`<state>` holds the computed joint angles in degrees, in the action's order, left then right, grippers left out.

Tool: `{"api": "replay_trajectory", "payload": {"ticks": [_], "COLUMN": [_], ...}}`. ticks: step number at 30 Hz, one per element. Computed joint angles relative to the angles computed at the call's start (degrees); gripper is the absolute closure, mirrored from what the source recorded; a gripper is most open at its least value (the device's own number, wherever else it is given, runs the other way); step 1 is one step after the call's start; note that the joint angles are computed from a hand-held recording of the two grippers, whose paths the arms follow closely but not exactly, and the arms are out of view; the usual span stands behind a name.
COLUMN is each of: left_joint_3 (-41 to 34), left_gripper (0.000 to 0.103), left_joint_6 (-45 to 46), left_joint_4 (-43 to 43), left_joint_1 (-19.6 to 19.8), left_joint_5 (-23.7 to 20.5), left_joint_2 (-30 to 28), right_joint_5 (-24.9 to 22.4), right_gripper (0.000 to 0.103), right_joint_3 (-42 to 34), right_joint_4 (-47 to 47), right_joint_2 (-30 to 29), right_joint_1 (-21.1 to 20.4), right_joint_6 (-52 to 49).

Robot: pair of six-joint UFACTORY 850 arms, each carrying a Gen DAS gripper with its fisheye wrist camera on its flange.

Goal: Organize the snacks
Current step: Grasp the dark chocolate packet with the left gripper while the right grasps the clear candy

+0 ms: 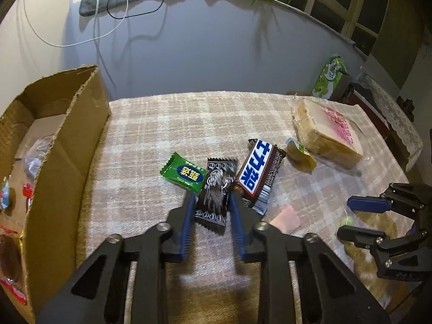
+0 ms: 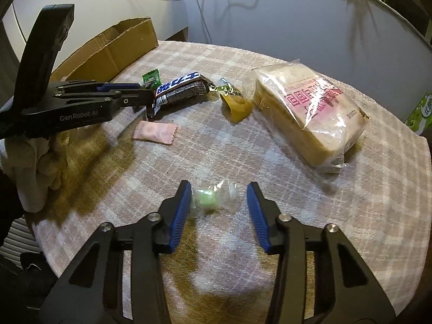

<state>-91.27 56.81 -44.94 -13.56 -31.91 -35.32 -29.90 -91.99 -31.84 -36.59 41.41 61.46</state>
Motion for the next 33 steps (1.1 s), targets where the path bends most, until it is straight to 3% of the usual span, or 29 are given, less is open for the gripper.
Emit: {"api": "replay_trajectory", "payload": {"ticks": [8, 10, 33], "left_joint_3": [0.41, 0.22, 2.01], "left_gripper": [0.086, 0.094, 0.094], "left_joint_6": [0.21, 0.08, 1.92], "left_joint_4": [-0.44, -0.85, -4.91], "left_joint_1": [-0.19, 0.07, 1.26], "left_joint_5": [1.19, 0.88, 1.83], "left_joint_2": [0.32, 0.27, 2.44], "right_joint_5": [-0.25, 0.04, 0.69], "right_gripper": [0.071, 0.072, 0.073], "right_joint_3": [-0.16, -0.04, 2.51], "right_joint_4": [-0.32, -0.32, -6.60], "right_joint_2": [-0.08, 0.02, 3.19], "right_joint_1": [0.08, 0.03, 0.24], "right_joint_6": [-0.05, 0.27, 7.78]}}
